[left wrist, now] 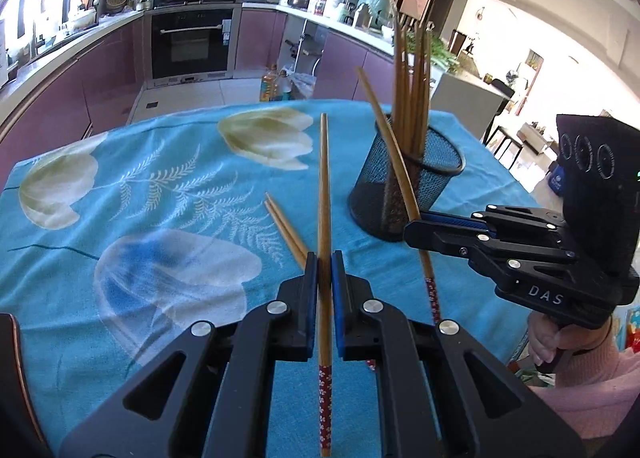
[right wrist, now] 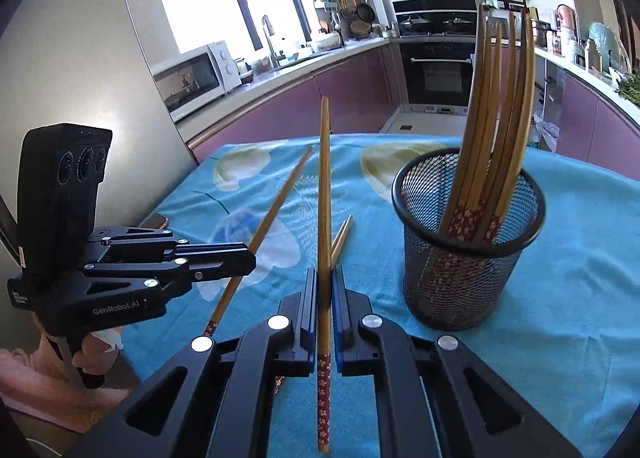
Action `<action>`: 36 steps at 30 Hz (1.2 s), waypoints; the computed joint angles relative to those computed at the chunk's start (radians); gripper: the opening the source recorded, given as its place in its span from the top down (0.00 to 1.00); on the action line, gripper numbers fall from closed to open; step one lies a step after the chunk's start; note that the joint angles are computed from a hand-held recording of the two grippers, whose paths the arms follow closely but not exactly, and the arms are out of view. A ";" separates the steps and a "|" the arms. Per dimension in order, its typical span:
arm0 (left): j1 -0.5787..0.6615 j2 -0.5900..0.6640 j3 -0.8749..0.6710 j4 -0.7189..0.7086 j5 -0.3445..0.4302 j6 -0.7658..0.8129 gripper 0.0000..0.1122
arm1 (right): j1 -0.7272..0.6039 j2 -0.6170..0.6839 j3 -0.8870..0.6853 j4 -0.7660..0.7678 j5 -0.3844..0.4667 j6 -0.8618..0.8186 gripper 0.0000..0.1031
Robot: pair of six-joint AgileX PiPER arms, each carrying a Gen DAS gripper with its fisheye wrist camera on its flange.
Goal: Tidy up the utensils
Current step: 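Lift both chopsticks upright toward the mesh cup, then lower both upright chopsticks into the black mesh cup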
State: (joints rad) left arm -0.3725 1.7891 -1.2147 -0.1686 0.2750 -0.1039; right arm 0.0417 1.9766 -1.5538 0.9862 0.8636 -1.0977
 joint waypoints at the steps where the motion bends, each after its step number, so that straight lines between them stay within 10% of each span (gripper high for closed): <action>1: 0.001 -0.014 0.008 -0.034 -0.007 0.035 0.93 | -0.008 -0.005 0.001 0.011 0.006 -0.005 0.94; 19: 0.032 -0.151 0.056 -0.561 -0.026 0.567 0.93 | -0.081 -0.037 -0.008 0.130 0.035 -0.072 0.94; 36: 0.021 -0.052 -0.187 -0.544 0.014 0.559 0.93 | -0.128 0.007 -0.151 0.179 0.013 -0.065 0.94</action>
